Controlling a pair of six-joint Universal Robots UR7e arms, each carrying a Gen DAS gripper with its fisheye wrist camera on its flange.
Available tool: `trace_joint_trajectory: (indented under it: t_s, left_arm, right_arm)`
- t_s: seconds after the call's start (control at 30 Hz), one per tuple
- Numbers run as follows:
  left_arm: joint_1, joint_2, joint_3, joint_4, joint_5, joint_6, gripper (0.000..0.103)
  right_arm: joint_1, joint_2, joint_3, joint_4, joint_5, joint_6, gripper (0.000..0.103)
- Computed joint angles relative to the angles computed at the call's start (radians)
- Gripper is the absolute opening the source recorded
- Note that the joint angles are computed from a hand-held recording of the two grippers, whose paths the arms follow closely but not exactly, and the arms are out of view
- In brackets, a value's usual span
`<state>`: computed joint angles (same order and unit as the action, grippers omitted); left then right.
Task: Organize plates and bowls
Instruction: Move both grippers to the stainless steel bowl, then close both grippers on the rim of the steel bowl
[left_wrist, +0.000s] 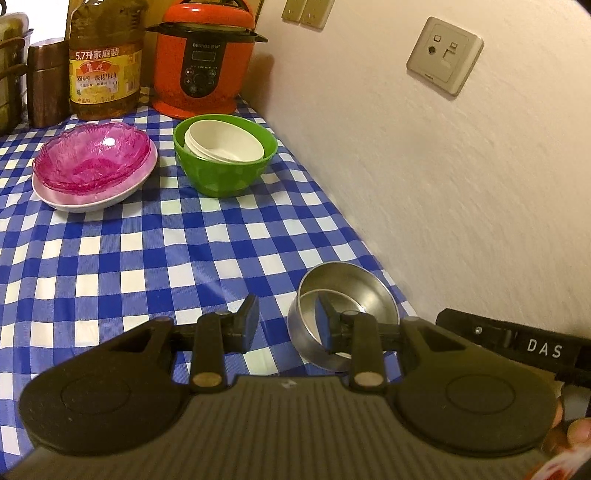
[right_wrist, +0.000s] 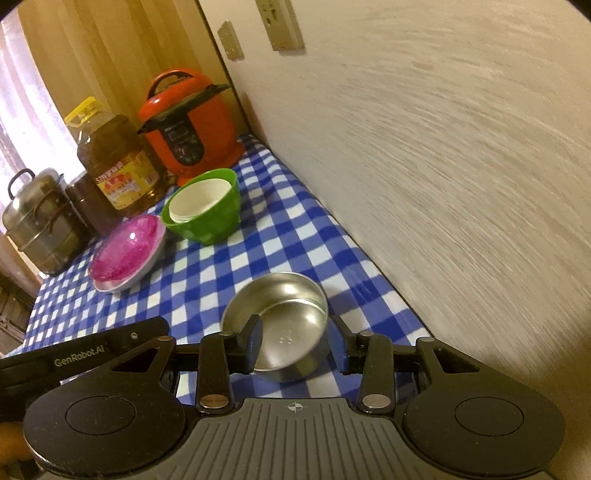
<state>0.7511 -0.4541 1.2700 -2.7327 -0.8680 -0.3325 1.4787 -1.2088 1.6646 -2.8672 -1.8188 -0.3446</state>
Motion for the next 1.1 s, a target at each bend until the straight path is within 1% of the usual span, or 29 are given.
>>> trace_joint_trajectory:
  t_s: [0.4,0.73,0.93,1.1]
  left_arm:
    - [0.008,0.004,-0.006,0.015,-0.026,0.003,0.030]
    - [0.021,0.019,-0.032,0.043,-0.067,0.016,0.030]
    - [0.037,0.030,-0.058,0.061,-0.108,0.020,0.030]
    - [0.047,0.047,-0.089,0.066,-0.146,0.053,0.030]
  right_arm:
    - [0.001,0.016,-0.010,0.002,-0.048,0.011,0.040]
    - [-0.010,0.029,-0.026,0.018,-0.050,0.023,0.040]
    - [-0.020,0.039,-0.038,0.022,-0.045,0.035,0.040]
    - [-0.034,0.046,-0.044,0.014,-0.015,0.036,0.040]
